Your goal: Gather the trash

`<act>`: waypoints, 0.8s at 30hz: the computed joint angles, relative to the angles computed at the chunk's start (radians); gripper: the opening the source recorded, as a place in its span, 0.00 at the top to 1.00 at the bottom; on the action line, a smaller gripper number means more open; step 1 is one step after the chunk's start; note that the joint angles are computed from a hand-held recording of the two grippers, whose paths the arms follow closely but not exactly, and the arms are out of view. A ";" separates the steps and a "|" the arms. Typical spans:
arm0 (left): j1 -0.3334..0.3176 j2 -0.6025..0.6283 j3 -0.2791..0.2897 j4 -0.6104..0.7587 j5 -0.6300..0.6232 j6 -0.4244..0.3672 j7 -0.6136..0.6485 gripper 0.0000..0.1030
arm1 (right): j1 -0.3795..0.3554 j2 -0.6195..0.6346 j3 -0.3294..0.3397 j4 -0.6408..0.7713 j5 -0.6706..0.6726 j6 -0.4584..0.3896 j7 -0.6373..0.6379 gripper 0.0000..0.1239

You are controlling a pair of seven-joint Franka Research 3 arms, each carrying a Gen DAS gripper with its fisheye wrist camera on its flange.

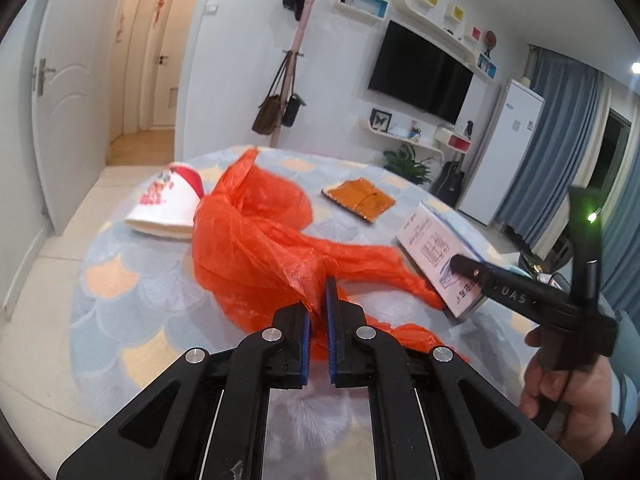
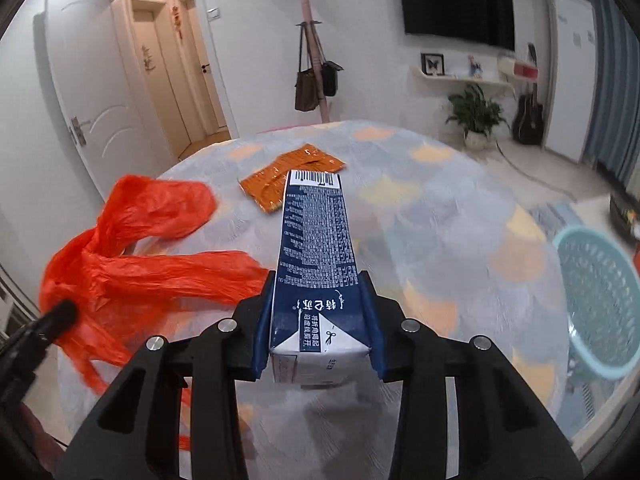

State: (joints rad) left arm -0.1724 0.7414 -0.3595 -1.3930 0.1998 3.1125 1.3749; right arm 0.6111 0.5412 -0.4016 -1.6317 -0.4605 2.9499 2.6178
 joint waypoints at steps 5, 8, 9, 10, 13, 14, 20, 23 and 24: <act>-0.061 -0.094 0.088 -0.087 0.044 0.087 -0.039 0.96 | 0.046 -0.032 -0.068 -0.071 -0.006 0.112 0.039 0.72; -0.093 -0.132 0.133 -0.121 0.078 0.153 -0.066 0.96 | 0.140 -0.049 -0.178 -0.125 -0.004 0.194 0.078 0.72; -0.111 -0.144 0.155 -0.128 0.087 0.170 -0.077 0.96 | 0.163 -0.048 -0.202 -0.133 0.002 0.209 0.079 0.72; -0.120 -0.148 0.165 -0.127 0.096 0.178 -0.084 0.96 | 0.180 -0.057 -0.221 -0.149 0.006 0.229 0.074 0.72; -0.154 -0.165 0.207 -0.138 0.113 0.198 -0.106 0.96 | 0.243 -0.043 -0.284 -0.155 0.034 0.241 0.068 0.72; -0.177 -0.172 0.233 -0.140 0.116 0.204 -0.112 0.96 | 0.277 -0.037 -0.318 -0.163 0.041 0.250 0.071 0.72; -0.228 -0.179 0.286 -0.124 0.129 0.233 -0.125 0.96 | 0.500 0.004 -0.561 -0.243 0.099 0.310 0.068 0.72; -0.250 -0.189 0.306 -0.115 0.132 0.267 -0.116 0.96 | 0.570 0.020 -0.637 -0.277 0.146 0.338 0.054 0.72; -0.258 -0.191 0.315 -0.116 0.129 0.277 -0.111 0.96 | 0.590 0.021 -0.657 -0.291 0.162 0.349 0.048 0.72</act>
State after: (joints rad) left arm -0.4306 0.5503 -0.0449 -1.5091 0.3290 3.3897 1.2641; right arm 1.2009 0.5622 -1.0585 -1.9226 -0.2990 3.2992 2.6656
